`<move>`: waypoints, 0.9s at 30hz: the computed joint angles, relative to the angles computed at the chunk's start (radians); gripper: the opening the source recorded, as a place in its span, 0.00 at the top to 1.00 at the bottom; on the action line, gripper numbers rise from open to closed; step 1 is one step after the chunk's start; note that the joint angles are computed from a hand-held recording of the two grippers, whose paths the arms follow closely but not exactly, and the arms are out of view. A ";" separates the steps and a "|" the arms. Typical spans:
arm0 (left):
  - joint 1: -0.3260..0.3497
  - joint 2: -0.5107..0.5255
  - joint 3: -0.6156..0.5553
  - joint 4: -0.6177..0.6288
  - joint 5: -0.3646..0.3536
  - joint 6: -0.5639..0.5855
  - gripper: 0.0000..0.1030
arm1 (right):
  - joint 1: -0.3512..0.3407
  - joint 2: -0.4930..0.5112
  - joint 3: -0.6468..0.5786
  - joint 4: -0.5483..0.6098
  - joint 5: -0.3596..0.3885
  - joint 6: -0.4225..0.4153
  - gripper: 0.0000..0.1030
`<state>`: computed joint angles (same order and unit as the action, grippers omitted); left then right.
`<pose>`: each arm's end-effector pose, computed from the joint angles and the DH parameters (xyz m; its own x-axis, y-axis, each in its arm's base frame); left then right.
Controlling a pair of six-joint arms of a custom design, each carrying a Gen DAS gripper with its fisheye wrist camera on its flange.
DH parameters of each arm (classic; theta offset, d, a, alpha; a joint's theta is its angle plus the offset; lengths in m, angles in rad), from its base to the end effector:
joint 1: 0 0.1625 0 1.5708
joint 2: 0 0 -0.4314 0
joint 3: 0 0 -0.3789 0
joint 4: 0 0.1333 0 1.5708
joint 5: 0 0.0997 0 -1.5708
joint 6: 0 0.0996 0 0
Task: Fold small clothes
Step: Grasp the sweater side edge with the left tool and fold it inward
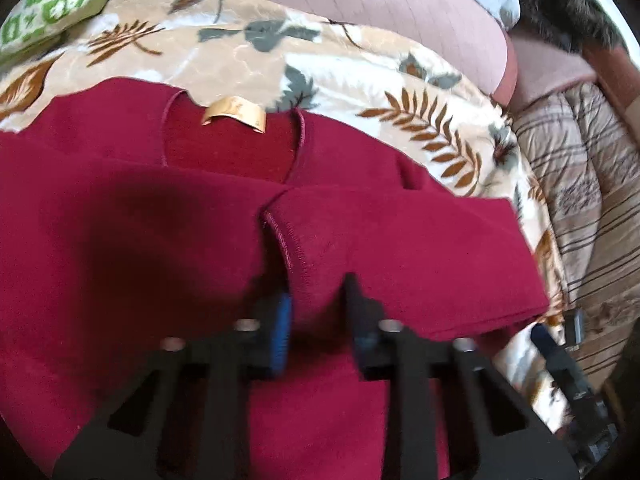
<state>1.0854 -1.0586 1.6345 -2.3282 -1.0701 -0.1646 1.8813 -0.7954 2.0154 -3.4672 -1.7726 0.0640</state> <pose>-0.1398 -0.6533 0.2643 -0.8805 0.1856 -0.4362 0.3189 0.9127 -0.2554 0.2824 -0.5091 0.1011 -0.9844 -0.1320 0.1160 -0.1757 0.7525 -0.6347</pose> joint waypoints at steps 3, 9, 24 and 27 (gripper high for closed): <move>-0.012 -0.027 0.012 -0.039 -0.013 0.041 0.86 | 0.001 -0.015 0.009 -0.029 -0.025 0.009 0.49; -0.004 -0.121 -0.028 -0.050 0.009 0.102 0.87 | 0.019 -0.050 -0.005 -0.023 -0.075 0.008 0.49; 0.159 -0.210 -0.024 0.029 0.182 0.096 0.87 | 0.126 0.176 -0.344 0.427 -0.309 -0.092 0.50; 0.142 -0.215 -0.005 0.013 0.209 0.118 0.85 | 0.130 0.198 -0.374 0.500 -0.388 -0.094 0.59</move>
